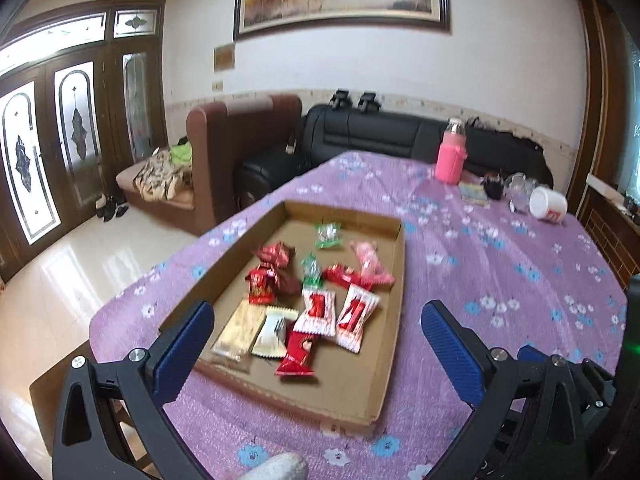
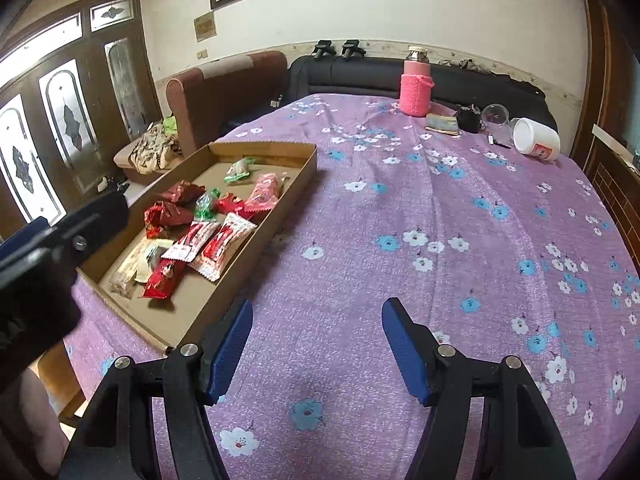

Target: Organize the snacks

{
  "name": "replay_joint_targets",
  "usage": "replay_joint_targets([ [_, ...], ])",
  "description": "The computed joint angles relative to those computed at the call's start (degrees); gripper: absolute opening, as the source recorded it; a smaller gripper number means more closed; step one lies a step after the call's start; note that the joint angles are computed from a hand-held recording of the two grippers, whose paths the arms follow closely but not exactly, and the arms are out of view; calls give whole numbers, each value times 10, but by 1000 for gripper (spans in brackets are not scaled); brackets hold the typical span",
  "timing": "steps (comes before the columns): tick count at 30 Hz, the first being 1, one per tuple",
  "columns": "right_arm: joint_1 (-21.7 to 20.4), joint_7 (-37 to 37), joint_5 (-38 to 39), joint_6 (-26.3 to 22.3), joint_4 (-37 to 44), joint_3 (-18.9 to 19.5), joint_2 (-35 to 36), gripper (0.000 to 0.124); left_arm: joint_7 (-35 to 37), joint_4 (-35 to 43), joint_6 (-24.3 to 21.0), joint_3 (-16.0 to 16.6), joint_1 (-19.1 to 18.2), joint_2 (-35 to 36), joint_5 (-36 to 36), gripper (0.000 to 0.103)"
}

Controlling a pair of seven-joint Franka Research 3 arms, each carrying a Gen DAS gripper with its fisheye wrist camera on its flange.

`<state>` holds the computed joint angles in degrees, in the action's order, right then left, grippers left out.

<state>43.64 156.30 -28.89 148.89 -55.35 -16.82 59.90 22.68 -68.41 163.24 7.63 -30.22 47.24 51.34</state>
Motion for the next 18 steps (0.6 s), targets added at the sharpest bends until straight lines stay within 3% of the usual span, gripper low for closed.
replay_joint_targets([
  [11, -16, -63, 36, -66, 133, 24, 75, 72, 51, -5, -1, -26, 25, 4, -54, 103],
  [18, -17, -76, 46, -82, 166, 25, 93, 72, 78, 1, -10, -32, 29, 8, -79, 103],
])
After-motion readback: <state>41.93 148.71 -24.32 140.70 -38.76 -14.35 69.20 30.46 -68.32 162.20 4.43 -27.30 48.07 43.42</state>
